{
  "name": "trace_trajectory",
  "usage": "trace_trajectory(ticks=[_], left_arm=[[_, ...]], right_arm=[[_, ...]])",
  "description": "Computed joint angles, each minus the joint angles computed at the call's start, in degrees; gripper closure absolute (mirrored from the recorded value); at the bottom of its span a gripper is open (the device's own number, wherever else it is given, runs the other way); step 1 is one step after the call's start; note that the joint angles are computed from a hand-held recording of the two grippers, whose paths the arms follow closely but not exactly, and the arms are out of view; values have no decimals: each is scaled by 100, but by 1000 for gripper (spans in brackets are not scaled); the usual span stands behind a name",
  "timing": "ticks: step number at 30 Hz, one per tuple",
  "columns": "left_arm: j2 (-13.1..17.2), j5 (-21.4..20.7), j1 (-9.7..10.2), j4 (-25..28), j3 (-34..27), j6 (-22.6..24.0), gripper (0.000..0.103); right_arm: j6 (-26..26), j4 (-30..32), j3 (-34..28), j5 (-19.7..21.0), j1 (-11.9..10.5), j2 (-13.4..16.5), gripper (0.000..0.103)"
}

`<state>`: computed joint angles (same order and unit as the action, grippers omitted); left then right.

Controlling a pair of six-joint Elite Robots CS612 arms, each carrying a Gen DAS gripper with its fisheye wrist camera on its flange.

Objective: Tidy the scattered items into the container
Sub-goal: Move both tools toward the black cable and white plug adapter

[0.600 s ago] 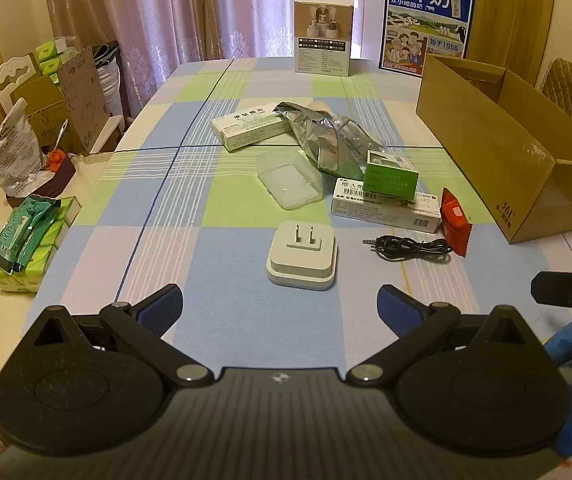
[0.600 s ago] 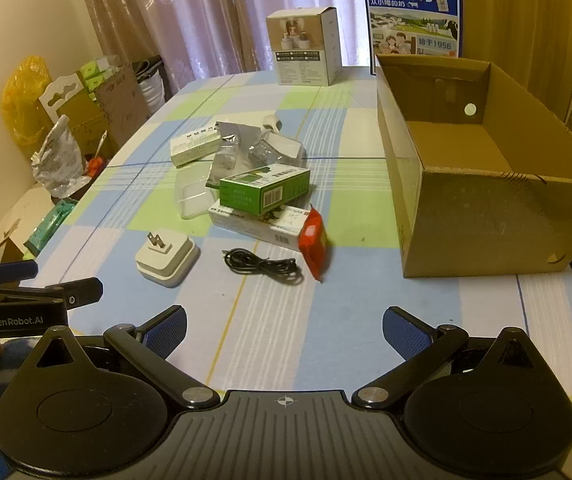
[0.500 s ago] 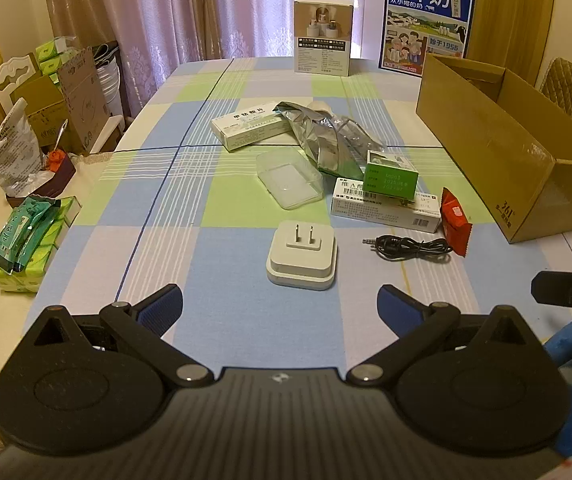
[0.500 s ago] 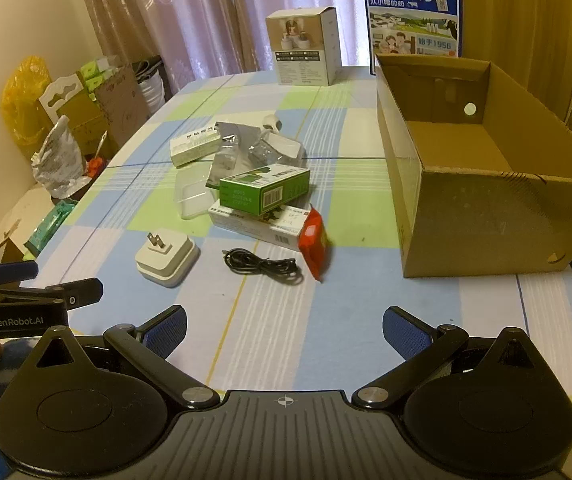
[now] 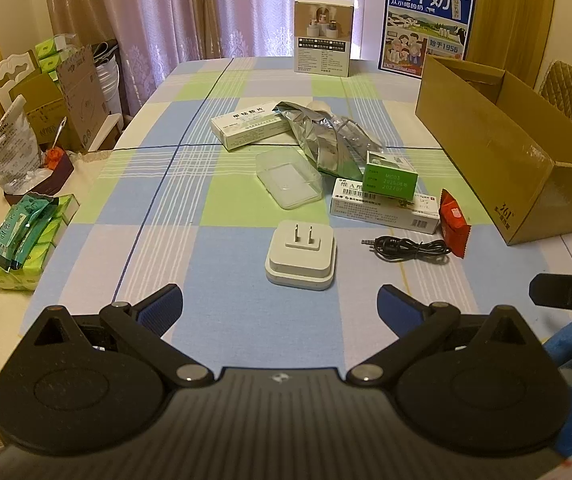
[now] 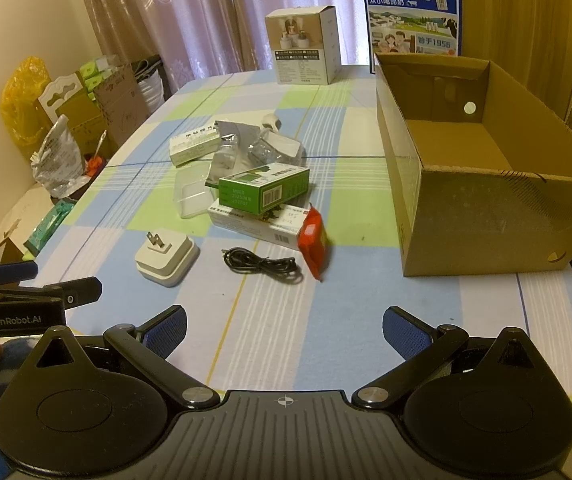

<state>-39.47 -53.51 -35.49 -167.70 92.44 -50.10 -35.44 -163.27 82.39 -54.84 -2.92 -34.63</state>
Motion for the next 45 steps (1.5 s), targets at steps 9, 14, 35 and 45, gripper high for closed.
trace_trajectory(ticks=[9,14,35,45], left_arm=[[-17,-30,7,-34,20,-4,1],[-16,-30,7,-31,17,-5,1],[-15,-38,11,-35,14,-7,1],[-7,-65,8,-58,-1,-40,1]], right_arm=[[-15,21,-2,-1,1,-3,2],[-68,65,-8,9,-1,-7,2],[-142,132,-25,10,3,-7,2],[-154,44,15,-201,23,-10,2]])
